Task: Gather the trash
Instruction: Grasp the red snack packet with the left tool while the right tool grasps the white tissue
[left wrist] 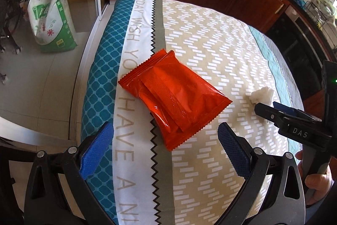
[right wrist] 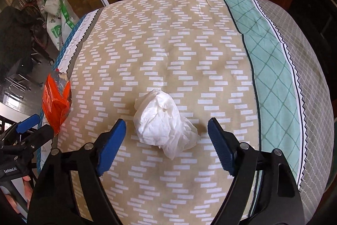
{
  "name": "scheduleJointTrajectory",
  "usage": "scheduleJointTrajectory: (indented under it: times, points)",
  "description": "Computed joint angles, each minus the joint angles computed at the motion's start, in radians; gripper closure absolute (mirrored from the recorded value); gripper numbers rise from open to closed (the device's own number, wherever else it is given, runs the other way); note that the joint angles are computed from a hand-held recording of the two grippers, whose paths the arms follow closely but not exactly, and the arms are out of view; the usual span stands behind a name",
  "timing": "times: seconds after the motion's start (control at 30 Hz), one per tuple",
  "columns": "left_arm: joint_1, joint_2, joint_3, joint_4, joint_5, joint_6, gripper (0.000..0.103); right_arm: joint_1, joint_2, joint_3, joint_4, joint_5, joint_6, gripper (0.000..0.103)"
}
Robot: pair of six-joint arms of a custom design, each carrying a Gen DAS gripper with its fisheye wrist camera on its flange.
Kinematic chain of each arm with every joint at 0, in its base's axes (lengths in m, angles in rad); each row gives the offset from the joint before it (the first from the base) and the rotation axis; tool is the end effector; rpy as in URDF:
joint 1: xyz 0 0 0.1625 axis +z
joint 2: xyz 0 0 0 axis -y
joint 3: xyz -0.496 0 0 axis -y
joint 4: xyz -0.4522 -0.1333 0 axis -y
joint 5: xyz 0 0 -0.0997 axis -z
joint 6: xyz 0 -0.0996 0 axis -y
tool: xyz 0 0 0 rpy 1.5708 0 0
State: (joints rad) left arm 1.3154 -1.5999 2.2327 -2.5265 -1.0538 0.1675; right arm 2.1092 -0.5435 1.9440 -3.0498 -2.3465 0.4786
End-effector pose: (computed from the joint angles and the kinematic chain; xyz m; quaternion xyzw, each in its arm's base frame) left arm 0.0573 -0.5030 0.3404 0.1601 0.9416 -0.1663 0.2452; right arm 0.3654 -0.4878 -0.0897 0.0128 -0.9250 0.2157 0.3124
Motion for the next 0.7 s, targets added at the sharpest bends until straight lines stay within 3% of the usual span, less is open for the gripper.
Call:
scheduleJointTrajectory:
  times: [0.07,0.1,0.47,0.63,0.7]
  points:
    - [-0.004,0.008,0.001,-0.001,-0.002,0.000,0.004,0.006,0.007,-0.007,0.000,-0.022,-0.014,0.057]
    - [-0.007,0.012,0.002,-0.003,-0.002,0.001,0.004,0.004,0.003,-0.007,0.014,-0.012,-0.011,0.087]
    - [-0.029,0.089,0.008,-0.087,0.073,-0.009,0.004,0.032,-0.046,0.075,-0.072,0.016,0.001,0.090]
    - [-0.025,0.099,0.008,-0.127,0.071,-0.003,0.004,0.039,-0.063,0.104,-0.088,0.029,0.010,0.090]
    - [-0.029,0.101,0.015,-0.157,0.085,0.012,0.022,0.043,-0.069,0.115,-0.096,0.025,0.014,0.090]
